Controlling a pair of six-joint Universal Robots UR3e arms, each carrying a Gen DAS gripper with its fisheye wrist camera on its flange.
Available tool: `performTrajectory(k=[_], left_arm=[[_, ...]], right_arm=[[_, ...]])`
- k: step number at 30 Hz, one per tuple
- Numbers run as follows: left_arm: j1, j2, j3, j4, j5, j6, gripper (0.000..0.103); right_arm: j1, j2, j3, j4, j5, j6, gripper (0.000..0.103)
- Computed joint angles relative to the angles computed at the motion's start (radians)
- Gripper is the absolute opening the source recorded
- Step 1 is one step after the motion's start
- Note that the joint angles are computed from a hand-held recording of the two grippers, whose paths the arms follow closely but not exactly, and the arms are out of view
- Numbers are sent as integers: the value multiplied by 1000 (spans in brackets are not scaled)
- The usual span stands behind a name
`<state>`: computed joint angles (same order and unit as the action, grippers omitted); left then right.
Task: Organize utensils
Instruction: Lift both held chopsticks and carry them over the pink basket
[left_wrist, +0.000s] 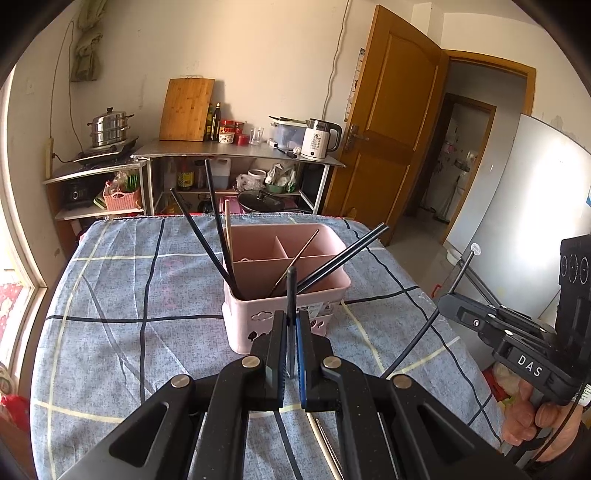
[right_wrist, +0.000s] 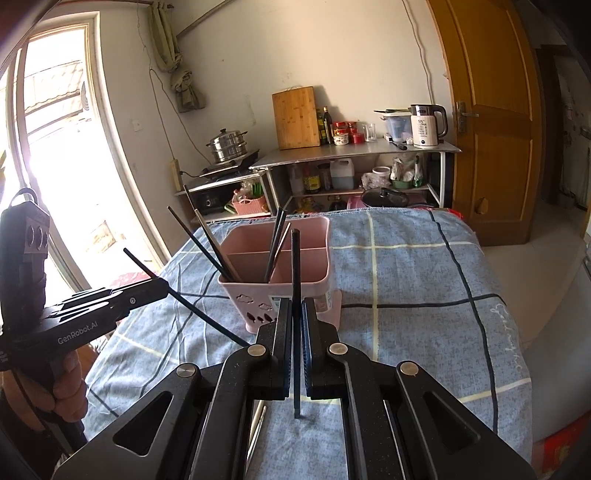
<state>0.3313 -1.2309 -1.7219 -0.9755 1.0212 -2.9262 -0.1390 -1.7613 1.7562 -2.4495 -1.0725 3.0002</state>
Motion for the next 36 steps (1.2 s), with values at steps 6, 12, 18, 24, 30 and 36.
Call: performTrajectory(k=[6,12,18,24,30,36], left_arm=[[30,28,22,-55,-18,19,4],[69,55,70,-126,-48,43,4],[90,32,174,-174,-69,55,4],[110,-44,341,-201,-86,38,4],[105,-154,509,-186,-80,-10,4],[51,-264,611,-145,-15,-43,4]], right_arm=[[-14,-31,-12,17,24,-12,5],[0,-23,-56,16,38,-10,5],[58,48,-158,-7,21,12,5],[99,149,-306,-28,9,39,5],[133,264,-465,-49,-19,86,5],[168,368,-579,-72,-56,113,5]])
